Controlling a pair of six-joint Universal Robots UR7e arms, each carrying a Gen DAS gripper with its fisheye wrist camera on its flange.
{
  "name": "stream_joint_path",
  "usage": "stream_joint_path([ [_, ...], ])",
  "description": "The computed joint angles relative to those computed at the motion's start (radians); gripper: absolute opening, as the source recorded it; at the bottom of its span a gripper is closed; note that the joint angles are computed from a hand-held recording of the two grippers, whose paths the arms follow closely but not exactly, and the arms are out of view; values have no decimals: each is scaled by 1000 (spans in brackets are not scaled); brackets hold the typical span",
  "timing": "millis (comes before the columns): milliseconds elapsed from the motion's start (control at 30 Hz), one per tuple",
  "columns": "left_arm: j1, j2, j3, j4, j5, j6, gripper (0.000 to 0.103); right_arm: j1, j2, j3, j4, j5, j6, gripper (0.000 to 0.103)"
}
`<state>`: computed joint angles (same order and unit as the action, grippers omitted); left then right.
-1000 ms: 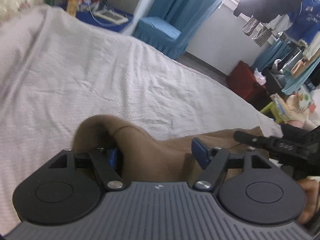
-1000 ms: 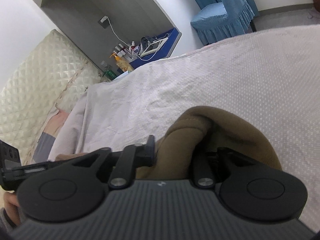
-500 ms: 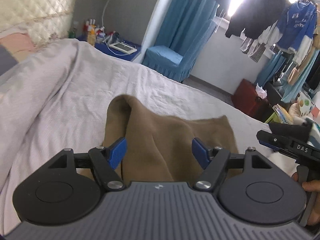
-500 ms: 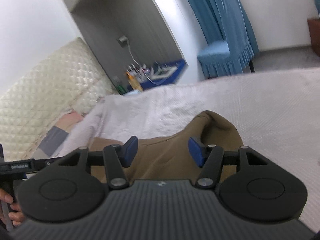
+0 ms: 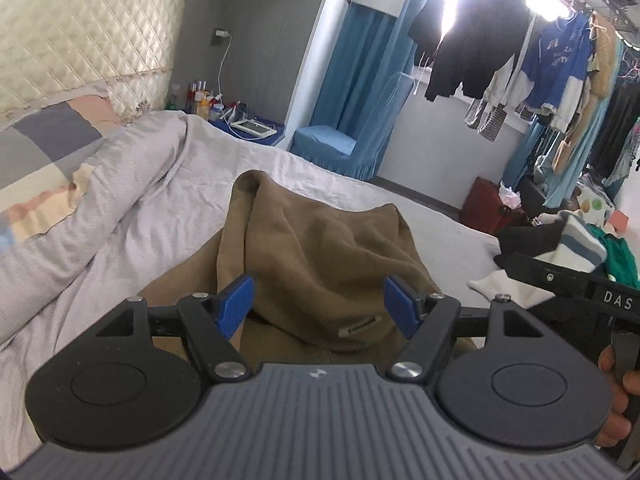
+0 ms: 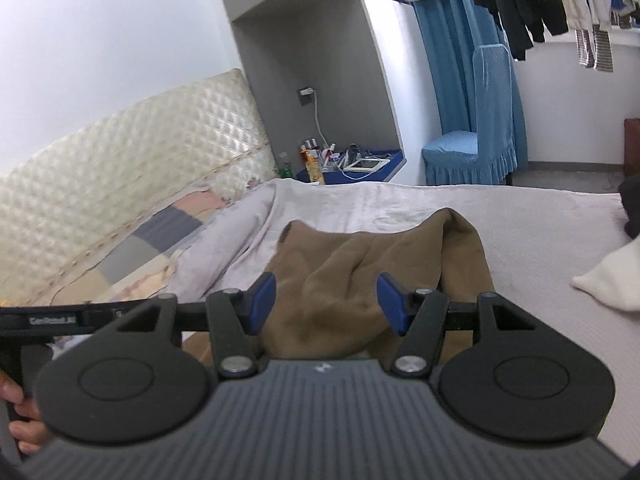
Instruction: Fold large clothes
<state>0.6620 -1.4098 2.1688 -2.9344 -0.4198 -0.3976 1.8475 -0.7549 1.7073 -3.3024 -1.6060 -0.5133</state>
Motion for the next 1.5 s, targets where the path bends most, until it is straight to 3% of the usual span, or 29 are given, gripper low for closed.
stream_joint_path([
  [200,-138,-89,71,247,101,-226,76,46,-74,89,7,-51,57,60],
  [300,-181,-124,89,333,114,-311,76,69,-86,120,-36,-73,21,58],
  [500,-218,-149,134,339,132,-367,76,73,-112,174,-42,-74,69,59],
  [567,-209,-141,149,265,123,-325,76,77,-120,182,-25,-68,87,59],
  [667,-184,-132,162,199,113,-286,76,78,-111,213,-104,-90,54,60],
  [767,-151,-106,172,83,104,-187,76,42,-105,227,-95,-33,73,60],
  [933,-69,-1,156,-257,73,79,76,19,-53,221,-142,-13,31,60],
  [1033,-14,76,146,-456,55,195,76,4,-8,221,-223,25,-52,60],
  [1100,14,114,139,-519,55,234,76,-13,23,215,-257,38,-82,60],
  [1333,74,175,138,-669,32,320,76,-40,78,168,-215,19,-69,60],
  [1500,128,209,136,-729,46,322,76,-28,151,83,-216,-78,-73,60],
])
